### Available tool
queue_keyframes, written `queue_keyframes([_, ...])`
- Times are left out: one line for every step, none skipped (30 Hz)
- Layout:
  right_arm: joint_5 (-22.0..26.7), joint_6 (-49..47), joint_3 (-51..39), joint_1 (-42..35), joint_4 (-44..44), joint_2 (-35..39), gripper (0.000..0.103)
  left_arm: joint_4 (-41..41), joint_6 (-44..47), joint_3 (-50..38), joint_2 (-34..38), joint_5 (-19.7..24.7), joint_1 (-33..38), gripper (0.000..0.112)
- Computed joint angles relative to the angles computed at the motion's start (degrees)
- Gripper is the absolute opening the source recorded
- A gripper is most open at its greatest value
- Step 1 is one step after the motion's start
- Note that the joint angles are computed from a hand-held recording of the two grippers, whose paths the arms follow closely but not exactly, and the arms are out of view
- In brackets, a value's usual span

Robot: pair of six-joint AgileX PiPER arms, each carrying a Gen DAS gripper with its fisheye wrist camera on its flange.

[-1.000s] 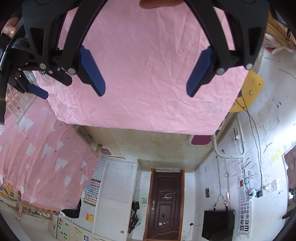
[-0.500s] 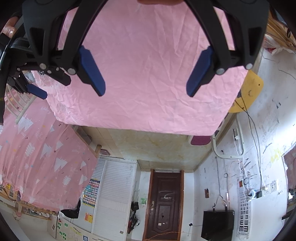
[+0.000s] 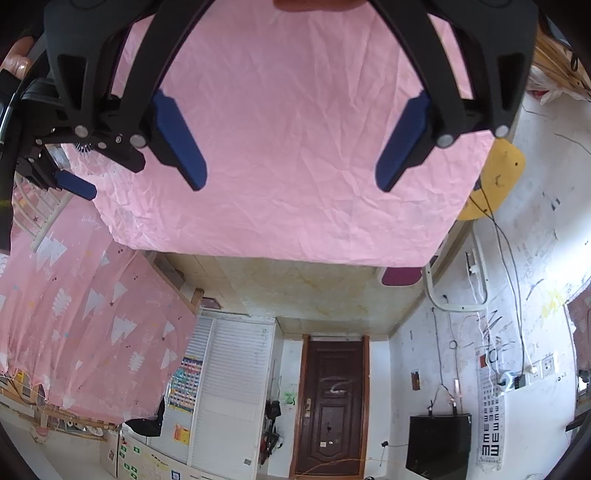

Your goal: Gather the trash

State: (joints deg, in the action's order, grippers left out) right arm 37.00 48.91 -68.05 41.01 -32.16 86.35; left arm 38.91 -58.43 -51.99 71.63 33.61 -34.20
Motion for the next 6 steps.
queue_keyframes([0.0, -0.05, -0.06, -0.02, 0.04, 0.03, 0.085, 0.02, -0.07, -0.03, -0.04, 0.14, -0.13, 0.089])
queue_keyframes([-0.02, -0.05, -0.01, -0.01, 0.03, 0.0, 0.085, 0.11, -0.15, -0.06, -0.02, 0.24, -0.18, 0.089])
queue_keyframes([-0.04, -0.07, -0.05, -0.03, 0.03, 0.04, 0.085, 0.11, -0.15, -0.06, -0.02, 0.24, -0.18, 0.089])
queue_keyframes([-0.02, -0.07, -0.09, -0.06, 0.06, 0.09, 0.085, 0.13, -0.24, 0.02, -0.08, 0.25, -0.16, 0.089])
queue_keyframes([-0.01, -0.02, -0.01, -0.01, 0.06, 0.01, 0.085, 0.1, -0.24, 0.03, -0.09, 0.26, -0.18, 0.089])
queue_keyframes([-0.01, -0.01, -0.04, -0.01, 0.06, 0.02, 0.085, 0.17, -0.32, 0.07, -0.11, 0.26, -0.15, 0.089])
